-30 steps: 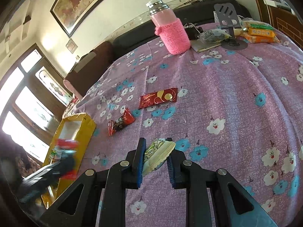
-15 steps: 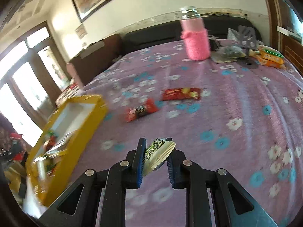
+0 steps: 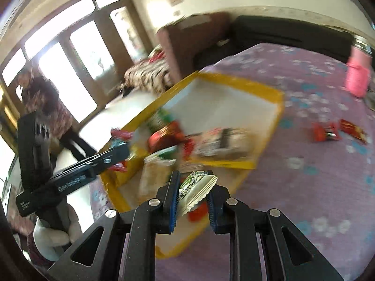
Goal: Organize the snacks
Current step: 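Carry both candies to the tray and release them with both grippers, then move both grippers back to the red chocolate bar and last candy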
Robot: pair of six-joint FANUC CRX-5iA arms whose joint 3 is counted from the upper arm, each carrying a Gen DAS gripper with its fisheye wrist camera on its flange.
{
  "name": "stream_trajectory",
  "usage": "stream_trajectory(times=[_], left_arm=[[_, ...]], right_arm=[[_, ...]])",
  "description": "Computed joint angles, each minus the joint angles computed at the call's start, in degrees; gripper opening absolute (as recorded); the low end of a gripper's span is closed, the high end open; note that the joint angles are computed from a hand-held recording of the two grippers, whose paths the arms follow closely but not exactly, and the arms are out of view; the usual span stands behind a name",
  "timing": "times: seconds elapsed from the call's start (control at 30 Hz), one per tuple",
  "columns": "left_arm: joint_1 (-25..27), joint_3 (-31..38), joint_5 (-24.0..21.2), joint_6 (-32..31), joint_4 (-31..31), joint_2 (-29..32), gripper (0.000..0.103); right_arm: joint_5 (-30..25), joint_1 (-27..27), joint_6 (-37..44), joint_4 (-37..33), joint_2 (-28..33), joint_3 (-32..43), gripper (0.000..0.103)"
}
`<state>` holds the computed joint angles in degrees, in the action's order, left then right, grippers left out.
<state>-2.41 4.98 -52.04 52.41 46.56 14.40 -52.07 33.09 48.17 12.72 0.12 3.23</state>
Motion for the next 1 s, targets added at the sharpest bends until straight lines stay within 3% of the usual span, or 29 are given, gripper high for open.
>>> stream_trajectory(times=[0.17,0.3,0.4,0.47,0.53,0.6,0.87,1.0], left_arm=[[-0.22,-0.84,0.98,-0.05,-1.11,-0.79,0.018],[-0.12,-2.96,3.82,-0.38,-0.53,-2.37,0.037],[-0.23,-4.22,6.18,-0.17,-0.63,-3.51,0.041],[-0.32,-4.64,7.72,1.46,-1.87,-4.33,0.05],[-0.58,-4.56,9.2,4.93,-4.76,-5.37,0.067],[-0.8,-4.55,9.6,6.74,-5.92,-6.19,0.072],[-3.84,-5.94,9.44,1.75,-4.32,-10.28,0.072],[-5.77,-4.85,3.31,-1.41,-0.95,-9.19,0.072]], right_arm=[[-1.35,0.59,0.62,-0.76,4.47,2.92,0.024],[-0.34,1.28,-0.94,2.23,3.78,1.19,0.033],[1.24,1.34,-2.85,4.31,2.01,-0.91,0.04],[2.53,1.43,-5.19,6.38,0.17,-2.87,0.043],[3.72,1.34,-7.26,7.95,-1.33,-4.56,0.045],[4.92,1.39,-9.78,9.86,-3.1,-6.75,0.048],[5.84,-0.71,-18.15,14.56,-11.58,-15.97,0.051],[2.89,-3.26,-23.21,17.99,-17.15,-21.26,0.052]])
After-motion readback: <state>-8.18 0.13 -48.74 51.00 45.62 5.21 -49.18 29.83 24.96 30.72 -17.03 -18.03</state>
